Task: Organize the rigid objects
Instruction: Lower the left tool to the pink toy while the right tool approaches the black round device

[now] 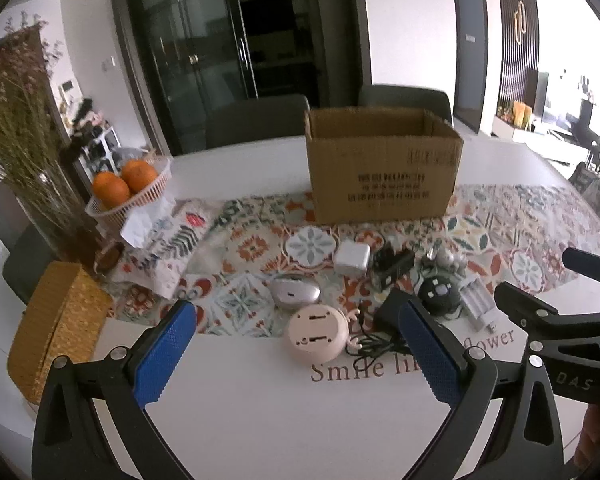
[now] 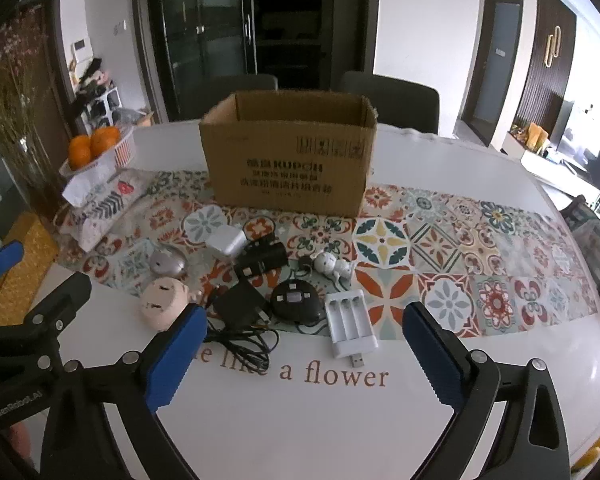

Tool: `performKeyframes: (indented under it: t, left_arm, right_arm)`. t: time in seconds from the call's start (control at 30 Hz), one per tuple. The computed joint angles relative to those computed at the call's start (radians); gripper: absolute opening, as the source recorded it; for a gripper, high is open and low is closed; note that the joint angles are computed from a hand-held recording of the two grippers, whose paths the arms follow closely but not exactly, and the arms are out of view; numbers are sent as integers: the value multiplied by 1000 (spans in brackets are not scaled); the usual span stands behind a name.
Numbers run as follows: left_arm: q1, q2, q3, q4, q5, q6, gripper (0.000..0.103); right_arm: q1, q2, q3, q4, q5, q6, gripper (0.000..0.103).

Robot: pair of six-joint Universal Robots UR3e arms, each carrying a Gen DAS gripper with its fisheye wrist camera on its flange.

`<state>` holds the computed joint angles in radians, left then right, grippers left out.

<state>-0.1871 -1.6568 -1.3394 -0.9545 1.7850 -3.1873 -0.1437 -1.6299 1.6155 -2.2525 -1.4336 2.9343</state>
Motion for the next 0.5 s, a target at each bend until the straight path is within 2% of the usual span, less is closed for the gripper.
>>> performKeyframes:
  t: [0.5]
  left_arm:
    - [20,-219,119,-88,-25,-52,100]
  right_arm:
    - [43,285,-137,-30,-48,-75,85]
